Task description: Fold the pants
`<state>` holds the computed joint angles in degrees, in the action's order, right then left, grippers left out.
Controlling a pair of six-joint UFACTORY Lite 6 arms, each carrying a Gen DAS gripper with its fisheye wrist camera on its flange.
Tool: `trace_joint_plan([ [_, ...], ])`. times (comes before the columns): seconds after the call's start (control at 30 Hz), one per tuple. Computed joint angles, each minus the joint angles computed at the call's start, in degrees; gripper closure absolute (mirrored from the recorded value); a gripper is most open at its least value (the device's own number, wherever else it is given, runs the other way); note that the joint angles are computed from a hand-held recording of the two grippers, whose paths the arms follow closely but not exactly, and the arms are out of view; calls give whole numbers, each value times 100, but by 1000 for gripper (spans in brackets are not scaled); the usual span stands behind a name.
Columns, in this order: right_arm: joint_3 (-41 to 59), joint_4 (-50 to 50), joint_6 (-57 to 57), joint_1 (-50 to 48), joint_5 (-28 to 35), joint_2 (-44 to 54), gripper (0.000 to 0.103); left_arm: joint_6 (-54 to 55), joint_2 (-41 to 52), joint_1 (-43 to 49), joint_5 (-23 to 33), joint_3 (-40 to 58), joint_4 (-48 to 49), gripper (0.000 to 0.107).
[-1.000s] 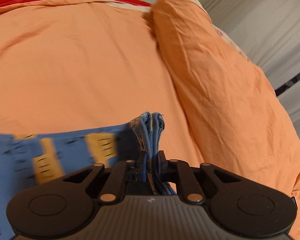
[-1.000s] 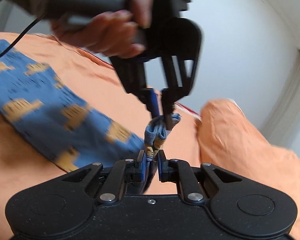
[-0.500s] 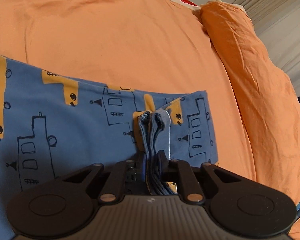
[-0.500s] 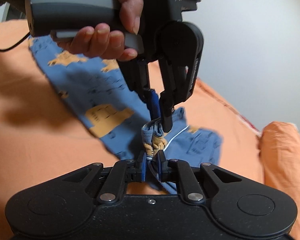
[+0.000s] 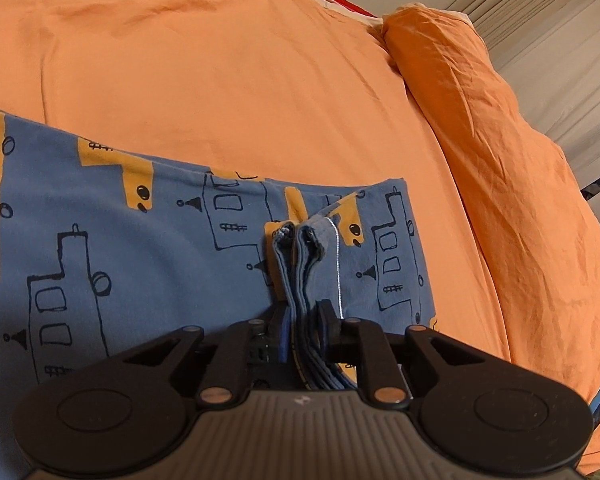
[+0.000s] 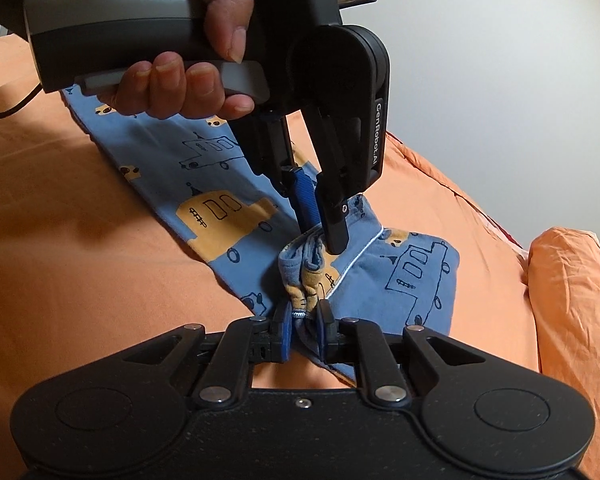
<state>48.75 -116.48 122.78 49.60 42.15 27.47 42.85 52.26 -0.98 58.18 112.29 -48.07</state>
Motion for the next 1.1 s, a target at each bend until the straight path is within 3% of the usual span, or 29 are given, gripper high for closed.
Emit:
trace_joint_plan([
  [0.87,-16,315,-466,-21,-157,-140,89,-267,-31,-56,-30,31,147,94],
  [1.1,11,641,-994,-25,-307,-363,92,-206,106,118,406,424,35,96],
])
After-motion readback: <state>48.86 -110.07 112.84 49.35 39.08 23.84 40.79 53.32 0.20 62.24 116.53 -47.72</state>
